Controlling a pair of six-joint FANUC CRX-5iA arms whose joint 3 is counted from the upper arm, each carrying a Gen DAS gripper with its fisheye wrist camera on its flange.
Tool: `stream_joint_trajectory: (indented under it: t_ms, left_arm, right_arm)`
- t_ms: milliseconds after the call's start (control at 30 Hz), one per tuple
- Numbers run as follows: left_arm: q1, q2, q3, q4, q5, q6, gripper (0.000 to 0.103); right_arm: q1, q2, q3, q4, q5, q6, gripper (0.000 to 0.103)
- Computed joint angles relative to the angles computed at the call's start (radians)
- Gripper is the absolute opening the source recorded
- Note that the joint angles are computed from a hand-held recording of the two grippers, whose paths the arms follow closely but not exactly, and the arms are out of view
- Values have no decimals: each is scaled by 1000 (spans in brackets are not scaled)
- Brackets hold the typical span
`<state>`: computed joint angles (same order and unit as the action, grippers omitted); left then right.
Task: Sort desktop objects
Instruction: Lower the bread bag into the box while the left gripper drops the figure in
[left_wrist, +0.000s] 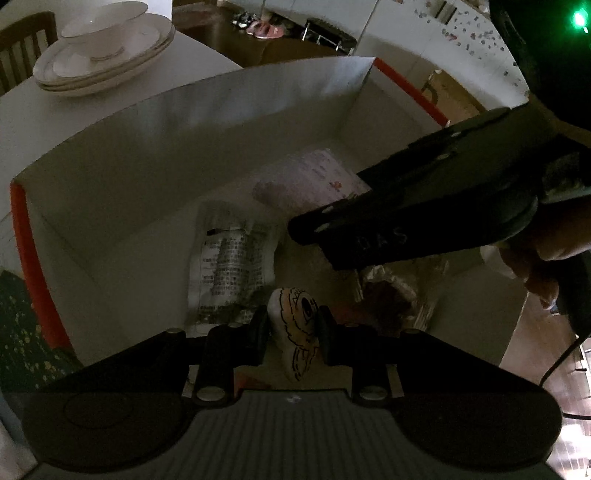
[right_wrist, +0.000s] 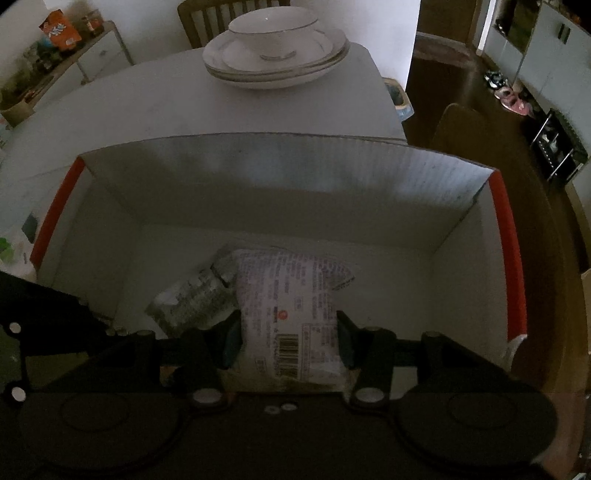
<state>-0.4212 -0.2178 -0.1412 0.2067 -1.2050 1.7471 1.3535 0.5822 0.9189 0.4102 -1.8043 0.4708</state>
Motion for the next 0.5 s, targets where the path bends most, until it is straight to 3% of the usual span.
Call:
stream_joint_trajectory:
  t_ms: [167,500]
  left_arm:
    - [-8,21,27,-8,-44,2,26]
    - [-16,4,29,-25,-52,10,30]
  right_arm:
    - [-10,-3,2,-18,8,-1,51]
    - [-4,-23,-14,-6,18,-23,60]
